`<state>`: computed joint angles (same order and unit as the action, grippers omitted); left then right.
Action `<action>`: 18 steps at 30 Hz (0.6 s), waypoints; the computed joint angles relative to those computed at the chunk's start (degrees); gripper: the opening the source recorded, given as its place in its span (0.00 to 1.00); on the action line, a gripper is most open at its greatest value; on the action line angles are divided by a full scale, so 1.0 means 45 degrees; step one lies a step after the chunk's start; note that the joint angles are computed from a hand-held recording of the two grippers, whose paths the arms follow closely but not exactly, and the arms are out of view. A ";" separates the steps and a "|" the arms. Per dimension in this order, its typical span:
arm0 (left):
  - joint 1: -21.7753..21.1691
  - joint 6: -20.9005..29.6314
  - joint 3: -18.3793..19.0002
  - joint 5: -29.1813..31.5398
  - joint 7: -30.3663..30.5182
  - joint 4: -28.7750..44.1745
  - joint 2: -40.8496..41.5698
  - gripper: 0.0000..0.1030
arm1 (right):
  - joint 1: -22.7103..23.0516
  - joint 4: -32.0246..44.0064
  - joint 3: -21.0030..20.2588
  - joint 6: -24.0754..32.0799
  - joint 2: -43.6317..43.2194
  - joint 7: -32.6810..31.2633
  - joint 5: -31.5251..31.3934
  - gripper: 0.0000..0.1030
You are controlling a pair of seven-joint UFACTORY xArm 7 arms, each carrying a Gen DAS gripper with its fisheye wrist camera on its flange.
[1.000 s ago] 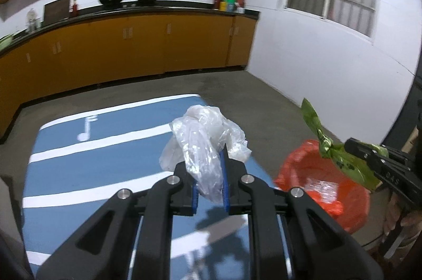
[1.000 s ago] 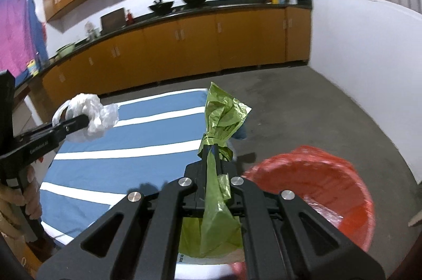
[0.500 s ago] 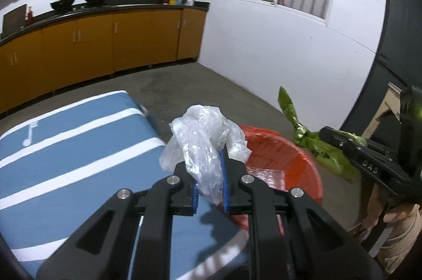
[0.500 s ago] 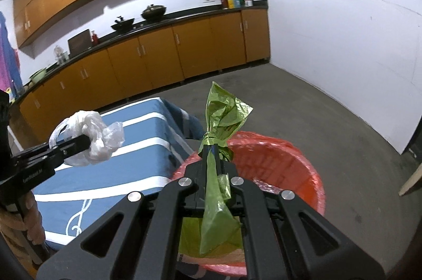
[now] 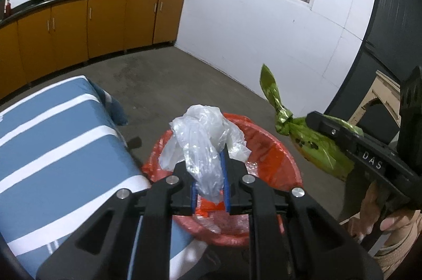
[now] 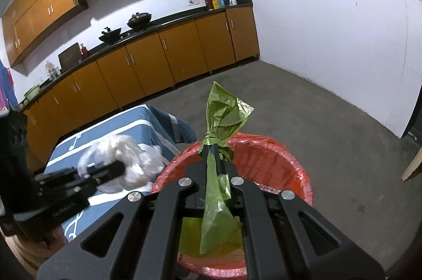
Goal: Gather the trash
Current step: 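Carry the green and white bags over the wastebasket and open both grippers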
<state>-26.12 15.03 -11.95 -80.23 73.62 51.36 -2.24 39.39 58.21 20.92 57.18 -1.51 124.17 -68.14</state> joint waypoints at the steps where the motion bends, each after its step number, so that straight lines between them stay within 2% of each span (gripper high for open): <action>1: -0.0006 0.0079 -0.0010 0.0081 -0.0117 0.0138 0.0171 0.15 | -0.0026 -0.0027 -0.0030 -0.0109 -0.0021 0.0091 -0.0030 0.02; 6: 0.0062 0.0282 -0.0156 0.0457 -0.0451 0.0567 0.0792 0.19 | -0.0271 -0.0369 -0.0099 -0.0610 -0.0269 0.0500 -0.0303 0.02; 10: 0.0119 0.0117 -0.0352 0.0901 -0.0933 0.0756 0.1268 0.33 | -0.0485 -0.0814 -0.0110 -0.1139 -0.0546 0.1158 -0.0498 0.09; 12: 0.0168 0.0036 -0.0447 0.1069 -0.1184 0.0801 0.1464 0.39 | -0.0606 -0.1076 -0.0062 -0.1301 -0.0727 0.1641 -0.0633 0.37; 13: 0.0226 0.0077 -0.0461 0.1192 -0.1321 0.0802 0.1525 0.41 | -0.0641 -0.1143 0.0003 -0.1252 -0.0775 0.1852 -0.0699 0.43; 14: 0.0297 0.0170 -0.0457 0.1355 -0.1524 0.0807 0.1605 0.42 | -0.0652 -0.1206 0.0085 -0.1122 -0.0823 0.2045 -0.0756 0.47; 18: 0.0486 0.0025 -0.0529 0.1616 -0.1850 0.0612 0.1581 0.45 | -0.0616 -0.1286 0.0310 -0.0739 -0.1008 0.1721 -0.0245 0.49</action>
